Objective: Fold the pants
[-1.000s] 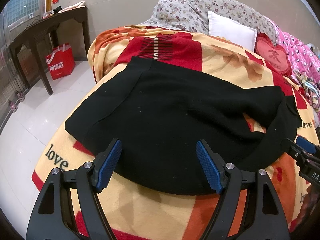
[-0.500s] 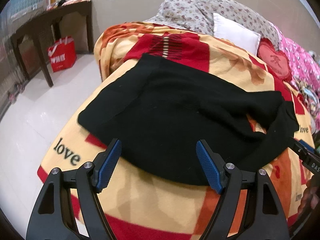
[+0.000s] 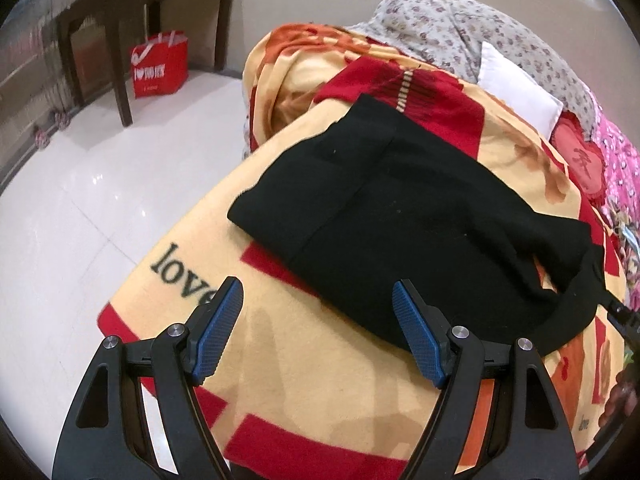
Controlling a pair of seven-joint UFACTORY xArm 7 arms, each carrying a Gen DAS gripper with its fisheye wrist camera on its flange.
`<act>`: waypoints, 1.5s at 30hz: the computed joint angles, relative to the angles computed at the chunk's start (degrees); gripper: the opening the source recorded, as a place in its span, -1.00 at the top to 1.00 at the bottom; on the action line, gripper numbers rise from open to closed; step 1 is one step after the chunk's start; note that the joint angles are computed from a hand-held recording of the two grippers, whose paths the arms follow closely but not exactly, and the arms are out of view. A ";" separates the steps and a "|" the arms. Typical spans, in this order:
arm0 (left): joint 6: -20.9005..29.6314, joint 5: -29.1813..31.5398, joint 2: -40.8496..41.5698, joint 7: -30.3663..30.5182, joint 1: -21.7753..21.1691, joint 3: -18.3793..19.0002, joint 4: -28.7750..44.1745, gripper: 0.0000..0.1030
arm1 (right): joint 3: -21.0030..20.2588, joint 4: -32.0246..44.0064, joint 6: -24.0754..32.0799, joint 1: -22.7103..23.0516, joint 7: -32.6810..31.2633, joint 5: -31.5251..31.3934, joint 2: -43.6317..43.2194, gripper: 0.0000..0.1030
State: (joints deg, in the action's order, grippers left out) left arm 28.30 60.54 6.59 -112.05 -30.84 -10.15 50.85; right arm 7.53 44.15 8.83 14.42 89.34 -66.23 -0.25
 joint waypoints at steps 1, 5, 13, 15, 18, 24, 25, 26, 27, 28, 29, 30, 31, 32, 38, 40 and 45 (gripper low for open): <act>-0.04 -0.03 0.28 -0.15 0.02 0.04 0.19 -0.51 | 0.18 0.91 0.21 0.14 -3.66 4.02 0.95 -0.70; 1.21 0.51 1.36 -0.48 -0.65 0.13 1.54 -0.51 | -0.15 4.56 0.20 2.00 -9.28 11.47 4.36 -0.70; -0.77 1.59 2.15 -0.42 -0.95 1.25 1.96 -0.51 | -2.76 13.03 8.41 7.98 -20.33 21.94 13.43 0.06; -1.04 1.85 1.68 -0.73 -0.73 1.40 1.31 -0.51 | -4.52 10.48 4.63 8.62 -20.34 21.78 11.96 0.34; -1.86 1.77 0.62 -0.87 -0.05 1.40 0.01 -0.51 | -6.22 5.24 0.37 8.81 -18.88 20.10 7.65 0.81; -1.45 3.34 -1.80 -3.48 1.06 0.35 -2.15 -0.51 | -3.57 -6.88 0.16 5.92 -19.54 18.98 -3.02 0.85; -1.64 3.30 -1.97 -3.64 1.27 0.15 -2.31 -0.51 | -3.12 -8.30 -0.15 5.56 -21.09 21.03 -3.92 0.85; -1.65 3.25 -2.10 -3.64 1.38 -0.08 -2.41 -0.51 | -2.78 -9.84 -0.55 5.37 -22.95 23.26 -5.01 0.85; -1.39 3.21 -2.25 -3.51 1.39 -0.34 -2.47 -0.51 | -2.16 -11.46 -0.39 5.16 -23.93 24.33 -6.39 0.86; -1.00 3.11 -2.36 -3.32 1.36 -0.60 -2.45 -0.51 | -2.00 -13.40 -0.20 5.46 -26.07 26.69 -8.05 0.86; -0.78 3.19 -2.50 -3.32 1.36 -0.78 -2.49 -0.51 | -2.56 -15.26 -1.60 5.92 -28.20 29.52 -9.19 0.86; -0.82 3.37 -2.66 -3.55 1.40 -0.89 -2.56 -0.51 | -5.52 -18.02 -4.81 8.15 -30.39 32.95 -10.67 0.86; -0.95 3.45 -2.73 -3.79 1.49 -0.96 -2.59 -0.51 | -8.87 -21.26 -8.29 10.74 -34.18 38.77 -12.56 0.86; -1.17 3.49 -2.84 -4.03 1.62 -1.00 -2.66 -0.51 | -9.83 -23.32 -10.04 11.18 -36.37 42.75 -13.99 0.84; -1.62 7.05 -4.13 -9.54 2.24 -1.47 -3.11 -0.51 | -7.63 -27.71 -22.35 1.19 -31.61 46.49 -16.52 0.05; -1.07 6.54 -3.79 -9.29 2.39 -1.70 -2.54 -0.51 | -9.95 -24.69 -22.40 2.64 -32.23 47.89 -14.44 0.04; -2.13 4.62 -2.84 -7.40 2.61 -1.40 -1.86 -0.51 | -7.86 -8.22 -10.44 0.45 -39.20 52.76 -3.42 0.02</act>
